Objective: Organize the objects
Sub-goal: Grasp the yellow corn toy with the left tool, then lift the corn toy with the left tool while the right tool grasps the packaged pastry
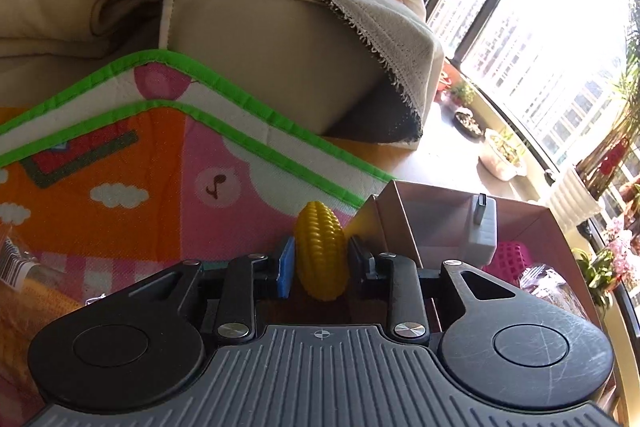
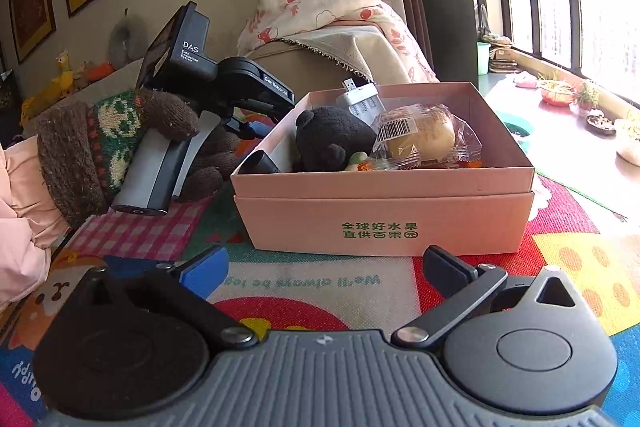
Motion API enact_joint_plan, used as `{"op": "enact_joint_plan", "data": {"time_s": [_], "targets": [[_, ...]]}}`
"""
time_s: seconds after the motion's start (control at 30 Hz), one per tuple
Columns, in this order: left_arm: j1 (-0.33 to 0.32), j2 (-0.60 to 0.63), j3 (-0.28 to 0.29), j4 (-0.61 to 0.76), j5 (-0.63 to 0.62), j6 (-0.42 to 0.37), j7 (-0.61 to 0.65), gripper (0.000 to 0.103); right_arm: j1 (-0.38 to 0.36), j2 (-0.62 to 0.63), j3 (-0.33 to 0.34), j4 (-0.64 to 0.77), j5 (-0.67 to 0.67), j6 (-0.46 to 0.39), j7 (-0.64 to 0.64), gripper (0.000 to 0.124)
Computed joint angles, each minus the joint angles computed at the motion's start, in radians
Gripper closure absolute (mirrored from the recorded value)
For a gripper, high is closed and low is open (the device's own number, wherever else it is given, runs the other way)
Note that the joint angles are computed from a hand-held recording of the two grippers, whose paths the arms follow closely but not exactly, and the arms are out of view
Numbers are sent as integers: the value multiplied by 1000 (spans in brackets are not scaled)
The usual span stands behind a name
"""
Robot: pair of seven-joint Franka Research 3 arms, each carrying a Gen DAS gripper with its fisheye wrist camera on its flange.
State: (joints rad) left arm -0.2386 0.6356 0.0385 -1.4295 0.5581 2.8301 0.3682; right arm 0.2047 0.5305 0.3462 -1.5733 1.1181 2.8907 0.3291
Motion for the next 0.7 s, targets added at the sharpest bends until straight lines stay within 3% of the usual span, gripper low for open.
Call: {"op": "enact_joint_plan", "data": {"time_s": [0.17, 0.27, 0.37, 0.4, 0.47, 0.6, 0.7], "targets": [[11, -102, -15, -169, 3, 109, 8, 74, 11, 0, -7, -3, -15, 17, 20, 21], [-97, -223, 103, -354, 134, 212, -120, 75, 14, 4, -11, 0, -38, 17, 47, 21], [-297, -355, 317, -522, 457, 282, -454, 75, 16, 6, -13, 2, -63, 11, 64, 21], [-368, -411, 380, -575, 621, 266, -615, 75, 19, 6, -16, 2, -77, 8, 73, 21], [-423, -498, 406, -657, 806, 196, -796, 75, 29, 6, -28, 3, -118, -5, 95, 21], [-435, -684, 337, -858, 996, -22, -1002, 75, 41, -9, -1, -32, -178, 53, 40, 21], [-408, -753, 281, -936, 1087, -132, -1119, 74, 55, -20, 9, -20, -226, -18, 35, 21]]}}
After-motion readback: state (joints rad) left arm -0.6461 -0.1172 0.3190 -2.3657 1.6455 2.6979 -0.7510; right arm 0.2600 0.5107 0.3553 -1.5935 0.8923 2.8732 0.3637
